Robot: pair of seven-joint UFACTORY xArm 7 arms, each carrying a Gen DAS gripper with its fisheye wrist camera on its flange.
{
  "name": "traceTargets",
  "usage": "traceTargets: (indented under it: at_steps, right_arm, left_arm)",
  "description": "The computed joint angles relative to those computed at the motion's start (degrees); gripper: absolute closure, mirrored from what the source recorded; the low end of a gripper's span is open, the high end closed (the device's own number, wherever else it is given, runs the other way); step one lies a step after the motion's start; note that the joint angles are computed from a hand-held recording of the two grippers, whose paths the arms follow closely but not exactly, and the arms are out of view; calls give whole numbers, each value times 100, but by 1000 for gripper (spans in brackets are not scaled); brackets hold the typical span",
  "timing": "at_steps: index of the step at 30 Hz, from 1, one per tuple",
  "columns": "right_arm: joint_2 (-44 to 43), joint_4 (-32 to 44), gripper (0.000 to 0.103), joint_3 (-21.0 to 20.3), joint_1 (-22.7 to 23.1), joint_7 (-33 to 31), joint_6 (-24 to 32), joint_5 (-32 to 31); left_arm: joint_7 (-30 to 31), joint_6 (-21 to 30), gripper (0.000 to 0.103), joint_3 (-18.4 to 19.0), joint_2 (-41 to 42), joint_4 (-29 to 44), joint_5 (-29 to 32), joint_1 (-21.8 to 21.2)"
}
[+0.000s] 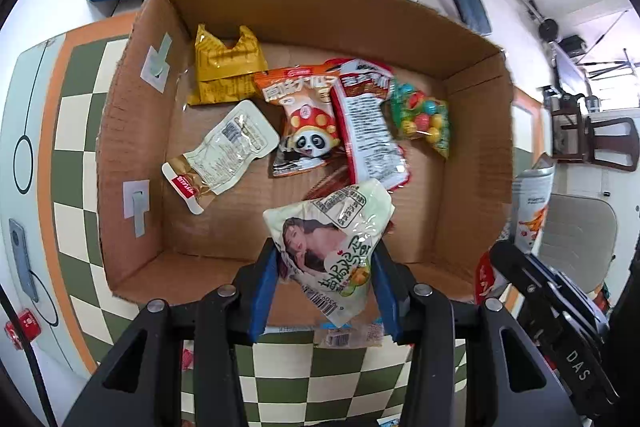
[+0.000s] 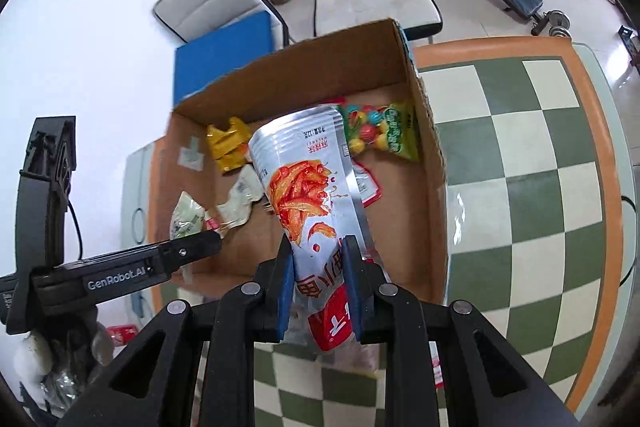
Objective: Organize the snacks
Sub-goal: 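Carry both bags over the cardboard box and open both grippers, then grasp the Franzzi cookie pack with the left gripper while the right grasps the bread bag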
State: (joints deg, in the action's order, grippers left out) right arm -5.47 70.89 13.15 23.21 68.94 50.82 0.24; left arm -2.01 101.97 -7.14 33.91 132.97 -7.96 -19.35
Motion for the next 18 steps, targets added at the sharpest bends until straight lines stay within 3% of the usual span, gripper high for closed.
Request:
traceTargets:
  at_steps: [3,6,8,10,12,18]
  right_arm:
    - [171,3,77,-70,-33,-175,-9,139]
    - [314,46,61,-134,-60,-307,80,416]
    - [433,174,23,-148,-70,-314,287,399]
    - [443,158,21,-149,-65,-264,288,282]
    - [486,198,21,-155,-61,-272,342,264]
    - [579,413,21,-120,15,-191,541,-77]
  left_arm:
    - [-27,219,59,32,243,289,94,-60]
    - [-66,280,60,32,302,327,53,-37]
    - [-13,272,60,61,312,354,159,-83]
    - [87,214,54,89,264,306,280,-126]
    - [172,70,32,92,136,135,323,-130]
    - [176,-227,19,106,-156,-129,375,-94]
